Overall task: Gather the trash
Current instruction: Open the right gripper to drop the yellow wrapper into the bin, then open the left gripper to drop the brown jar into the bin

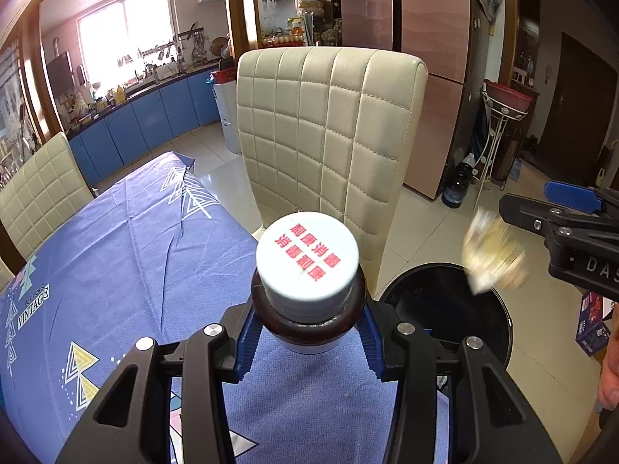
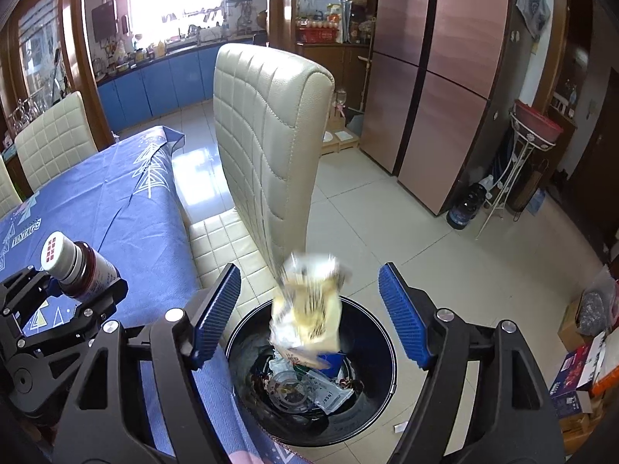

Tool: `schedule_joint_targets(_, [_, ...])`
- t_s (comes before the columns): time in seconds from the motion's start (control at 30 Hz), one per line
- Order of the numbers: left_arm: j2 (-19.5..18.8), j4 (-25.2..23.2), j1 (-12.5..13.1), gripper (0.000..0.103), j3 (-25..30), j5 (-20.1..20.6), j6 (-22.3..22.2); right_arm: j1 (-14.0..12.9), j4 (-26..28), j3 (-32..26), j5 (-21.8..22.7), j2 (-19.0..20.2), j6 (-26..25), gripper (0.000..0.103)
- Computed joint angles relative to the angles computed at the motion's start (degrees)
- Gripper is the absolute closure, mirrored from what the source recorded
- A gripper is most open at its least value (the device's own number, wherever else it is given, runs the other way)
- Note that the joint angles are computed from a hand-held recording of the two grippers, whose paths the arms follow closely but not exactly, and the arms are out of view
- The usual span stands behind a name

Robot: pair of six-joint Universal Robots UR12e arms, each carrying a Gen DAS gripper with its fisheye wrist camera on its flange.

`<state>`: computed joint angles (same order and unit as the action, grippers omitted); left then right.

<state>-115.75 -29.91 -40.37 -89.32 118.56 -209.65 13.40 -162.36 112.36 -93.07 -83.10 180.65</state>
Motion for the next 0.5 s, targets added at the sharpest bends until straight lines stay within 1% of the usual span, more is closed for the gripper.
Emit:
schedule_joint_targets(0.1, [-0.2,-0.5,0.2,0.060,0.2,-0.5,0.0,-0.1,0.4,0.0,-0.3,0.2,0.1,0.029])
schedule_joint_targets(0.27, [-0.6,-0.6,0.2,0.060,0.8,-1.0,0.9,-0.9,0.9,0.1,-0.4,0.2,1.7,0.029])
schedule_joint_targets(0.5, [-1.8,-0.3,-0.3,0.060,2.4,-2.4,3.3,-1.8,1.0,1.0,-1.0,-0.5,3.2,0.028])
